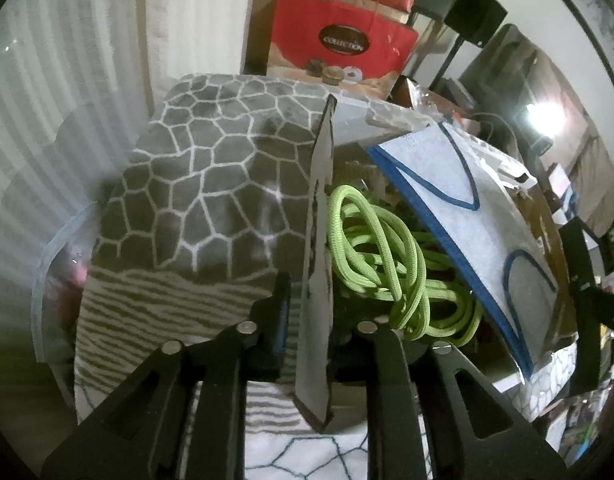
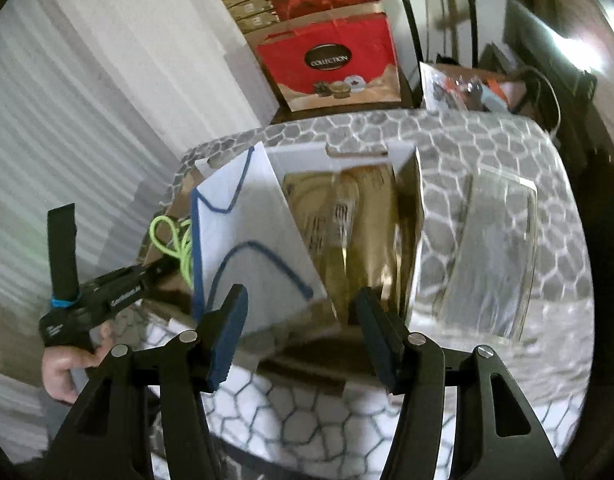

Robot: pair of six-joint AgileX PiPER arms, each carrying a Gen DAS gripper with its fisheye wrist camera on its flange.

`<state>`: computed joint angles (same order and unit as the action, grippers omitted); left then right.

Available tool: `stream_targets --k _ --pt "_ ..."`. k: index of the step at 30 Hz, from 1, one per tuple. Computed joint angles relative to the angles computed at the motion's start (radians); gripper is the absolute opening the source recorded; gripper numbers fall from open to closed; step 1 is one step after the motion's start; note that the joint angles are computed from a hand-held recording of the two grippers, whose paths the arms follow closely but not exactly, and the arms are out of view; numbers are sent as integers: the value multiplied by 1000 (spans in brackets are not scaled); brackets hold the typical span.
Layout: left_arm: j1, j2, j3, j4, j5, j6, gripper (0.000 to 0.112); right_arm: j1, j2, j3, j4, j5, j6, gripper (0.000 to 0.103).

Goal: Organize objects
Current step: 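Release the tray rim with the left tool and move it over the mask bag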

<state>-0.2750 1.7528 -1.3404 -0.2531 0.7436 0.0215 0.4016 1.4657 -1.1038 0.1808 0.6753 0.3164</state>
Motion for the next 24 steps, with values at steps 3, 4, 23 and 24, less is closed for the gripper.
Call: stream_targets --k 3,4,23,24 --pt "9 -21 7 1 6 12 22 -3 -41 54 23 -17 8 58" --pt "11 -26 7 0 11 16 24 -7 -53 72 44 -27 1 57" --pt "21 68 -379 -34 183 210 71 -23 -44 146 260 -111 -110 48" --pt "17 124 -463 -49 224 234 71 -24 -39 144 268 -111 -116 47"
